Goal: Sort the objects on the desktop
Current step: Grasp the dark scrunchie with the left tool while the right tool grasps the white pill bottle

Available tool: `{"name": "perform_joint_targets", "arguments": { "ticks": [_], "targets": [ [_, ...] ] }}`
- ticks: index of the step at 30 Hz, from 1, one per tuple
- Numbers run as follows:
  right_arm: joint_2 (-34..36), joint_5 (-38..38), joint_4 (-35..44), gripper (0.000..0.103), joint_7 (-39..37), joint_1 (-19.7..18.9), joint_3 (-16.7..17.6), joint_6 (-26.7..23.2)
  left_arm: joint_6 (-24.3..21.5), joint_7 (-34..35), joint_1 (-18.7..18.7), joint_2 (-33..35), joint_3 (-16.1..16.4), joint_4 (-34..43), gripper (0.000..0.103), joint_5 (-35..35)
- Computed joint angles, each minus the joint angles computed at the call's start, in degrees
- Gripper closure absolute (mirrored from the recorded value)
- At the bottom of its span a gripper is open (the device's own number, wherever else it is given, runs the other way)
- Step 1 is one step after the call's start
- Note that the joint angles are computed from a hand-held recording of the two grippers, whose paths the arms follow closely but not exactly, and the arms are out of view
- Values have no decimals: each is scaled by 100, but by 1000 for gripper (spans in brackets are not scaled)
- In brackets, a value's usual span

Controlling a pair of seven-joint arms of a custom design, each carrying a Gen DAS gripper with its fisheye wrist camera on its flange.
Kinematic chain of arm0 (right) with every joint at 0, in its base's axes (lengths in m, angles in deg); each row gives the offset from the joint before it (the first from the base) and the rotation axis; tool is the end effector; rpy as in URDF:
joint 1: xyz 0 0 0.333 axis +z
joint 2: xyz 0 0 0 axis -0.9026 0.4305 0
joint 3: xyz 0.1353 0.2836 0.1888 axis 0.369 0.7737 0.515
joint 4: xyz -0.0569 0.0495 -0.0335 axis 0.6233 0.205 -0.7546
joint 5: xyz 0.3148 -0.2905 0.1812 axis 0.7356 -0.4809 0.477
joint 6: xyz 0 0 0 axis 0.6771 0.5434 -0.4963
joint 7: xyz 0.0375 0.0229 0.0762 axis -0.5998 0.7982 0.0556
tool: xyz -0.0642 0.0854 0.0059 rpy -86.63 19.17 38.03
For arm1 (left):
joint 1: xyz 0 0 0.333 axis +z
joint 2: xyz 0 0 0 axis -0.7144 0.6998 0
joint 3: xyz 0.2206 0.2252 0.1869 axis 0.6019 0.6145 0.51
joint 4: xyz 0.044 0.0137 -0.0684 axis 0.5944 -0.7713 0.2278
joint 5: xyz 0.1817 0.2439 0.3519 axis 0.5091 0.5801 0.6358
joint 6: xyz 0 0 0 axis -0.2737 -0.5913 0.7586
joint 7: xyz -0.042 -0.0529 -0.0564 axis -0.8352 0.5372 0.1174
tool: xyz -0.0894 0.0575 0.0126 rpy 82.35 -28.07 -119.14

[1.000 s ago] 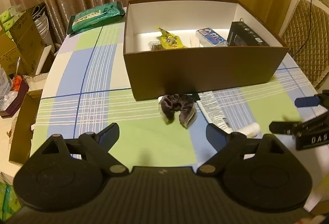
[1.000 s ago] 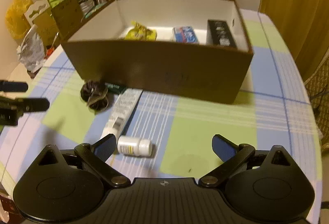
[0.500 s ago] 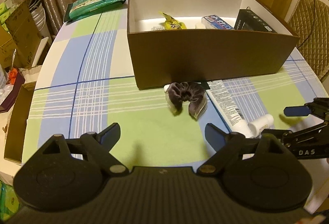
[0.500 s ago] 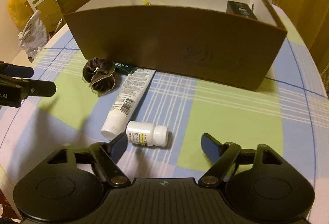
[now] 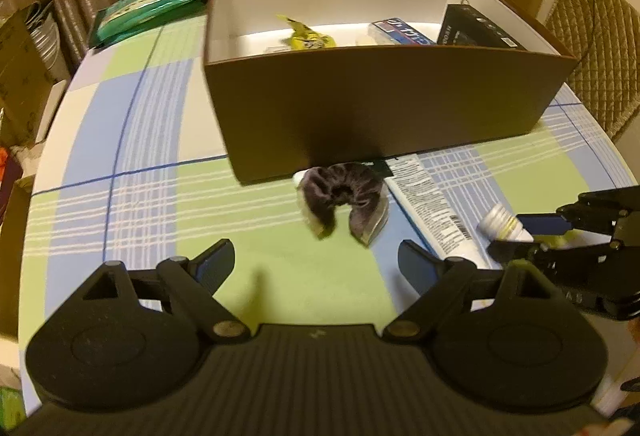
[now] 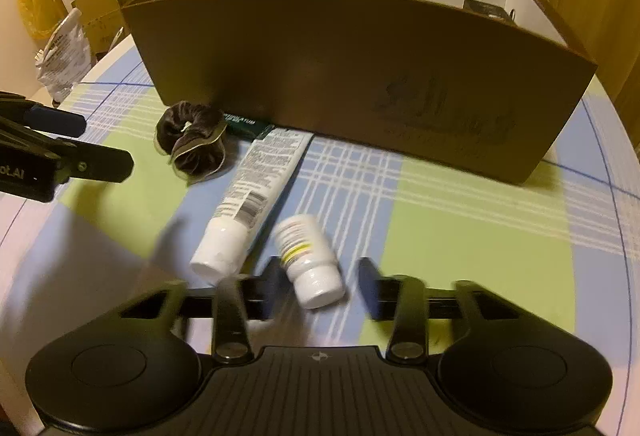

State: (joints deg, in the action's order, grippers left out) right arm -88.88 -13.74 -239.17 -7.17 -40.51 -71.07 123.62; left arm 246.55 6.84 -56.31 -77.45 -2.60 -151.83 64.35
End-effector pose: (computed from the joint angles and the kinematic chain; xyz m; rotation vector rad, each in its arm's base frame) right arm 0.4221 0.1019 0.4317 -2.1582 1.4318 -0.3596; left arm 0.4559 -0.2574 0.4681 -1.6266 2.1809 -0.6800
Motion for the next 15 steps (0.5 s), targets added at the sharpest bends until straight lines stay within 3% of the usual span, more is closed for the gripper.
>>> {"name": "perform_joint_targets", "arguments": {
  "ticks": [6,15],
  "targets": [
    [56,-51,68,78,192,-205,-15,-64,158,295,-93,304,75,179,17,-39],
    [186,-279,76,72,241,-351,113,172,339,455,-116,741,74,436,19,101]
  ]
}}
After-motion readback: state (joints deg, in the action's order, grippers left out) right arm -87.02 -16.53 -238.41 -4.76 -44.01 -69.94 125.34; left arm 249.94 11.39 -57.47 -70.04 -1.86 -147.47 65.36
